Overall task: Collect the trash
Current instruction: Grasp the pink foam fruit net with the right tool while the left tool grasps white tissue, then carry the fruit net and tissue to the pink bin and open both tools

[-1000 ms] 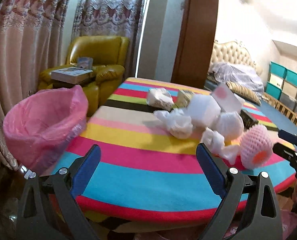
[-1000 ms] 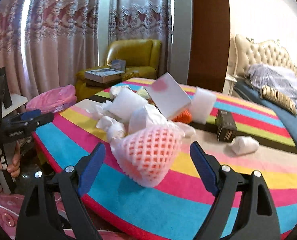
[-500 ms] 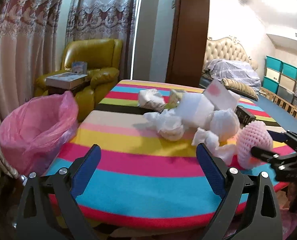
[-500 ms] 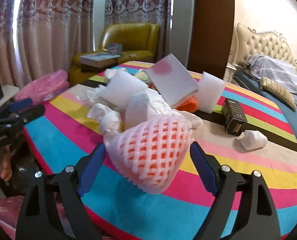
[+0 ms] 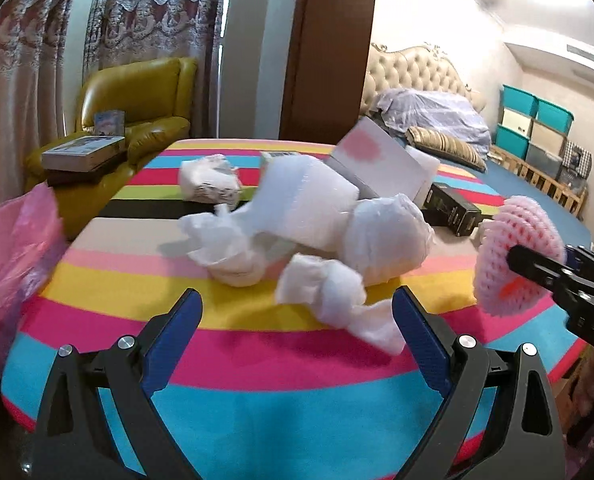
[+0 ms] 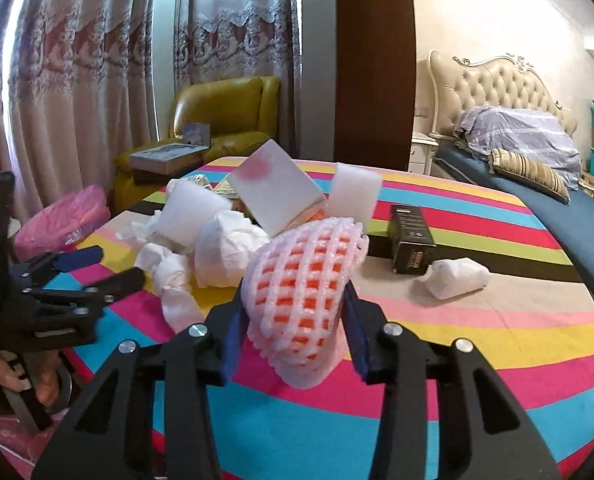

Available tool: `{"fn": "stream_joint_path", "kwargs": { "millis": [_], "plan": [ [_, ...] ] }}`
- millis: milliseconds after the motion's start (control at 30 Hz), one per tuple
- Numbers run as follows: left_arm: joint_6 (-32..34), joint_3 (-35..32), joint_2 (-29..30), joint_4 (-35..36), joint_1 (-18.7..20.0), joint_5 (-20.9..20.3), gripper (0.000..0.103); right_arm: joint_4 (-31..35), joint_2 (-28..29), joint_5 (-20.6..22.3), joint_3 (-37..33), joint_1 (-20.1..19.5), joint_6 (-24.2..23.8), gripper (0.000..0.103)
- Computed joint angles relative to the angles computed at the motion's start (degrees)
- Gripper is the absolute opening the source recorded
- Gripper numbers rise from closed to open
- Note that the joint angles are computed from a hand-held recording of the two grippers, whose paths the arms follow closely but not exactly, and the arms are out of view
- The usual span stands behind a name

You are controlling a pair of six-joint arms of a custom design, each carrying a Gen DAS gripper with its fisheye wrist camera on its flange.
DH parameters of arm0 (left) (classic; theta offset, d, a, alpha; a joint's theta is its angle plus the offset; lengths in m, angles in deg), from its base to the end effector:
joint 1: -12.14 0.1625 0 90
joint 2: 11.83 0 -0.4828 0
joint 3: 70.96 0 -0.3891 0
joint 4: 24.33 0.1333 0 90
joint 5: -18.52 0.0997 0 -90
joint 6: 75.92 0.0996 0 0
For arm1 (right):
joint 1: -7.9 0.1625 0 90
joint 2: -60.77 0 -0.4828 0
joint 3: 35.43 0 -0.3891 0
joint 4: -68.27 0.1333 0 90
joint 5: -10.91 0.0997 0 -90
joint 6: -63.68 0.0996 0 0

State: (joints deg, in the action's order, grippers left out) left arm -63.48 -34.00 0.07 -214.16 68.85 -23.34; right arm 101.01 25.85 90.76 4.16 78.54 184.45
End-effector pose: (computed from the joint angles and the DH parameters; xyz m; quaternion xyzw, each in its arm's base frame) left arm -0.2892 -0.8184 -0.1945 0.1586 0.8276 -0.4530 0.2910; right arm -0.1232 -0.8057 0.2684 0.3413 -0.8261 0.3917 0.2181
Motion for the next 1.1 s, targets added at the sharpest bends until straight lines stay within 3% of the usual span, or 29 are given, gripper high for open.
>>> {"fn": "stream_joint_path", "kwargs": {
  "millis": [200,333,500,1100],
  "plan": [
    [-6.1,-13.37,4.98,13.84,0.84,1.04,0.078,1.23,0.11,-1.28,-0.81,-0.83,1.08,0.042],
    [-9.2,-17.16,6.14,21.49,1.42,0.55,0.058,2.18,0.4,-1.91,-1.49,-1.17,1.19,0.042],
    [-8.16,-13.93,5.23,19.04,1.26,0.06,0.03,2.39,0.32,-2.11,-1.09,-1.21,0.78,0.043],
    [1.07,-1.25,1.24,-4.8,-0.28,1.96,0.029,-0.76,-1.08,-1.74,3.38,-0.69,-2.57,0.043]
  ]
}}
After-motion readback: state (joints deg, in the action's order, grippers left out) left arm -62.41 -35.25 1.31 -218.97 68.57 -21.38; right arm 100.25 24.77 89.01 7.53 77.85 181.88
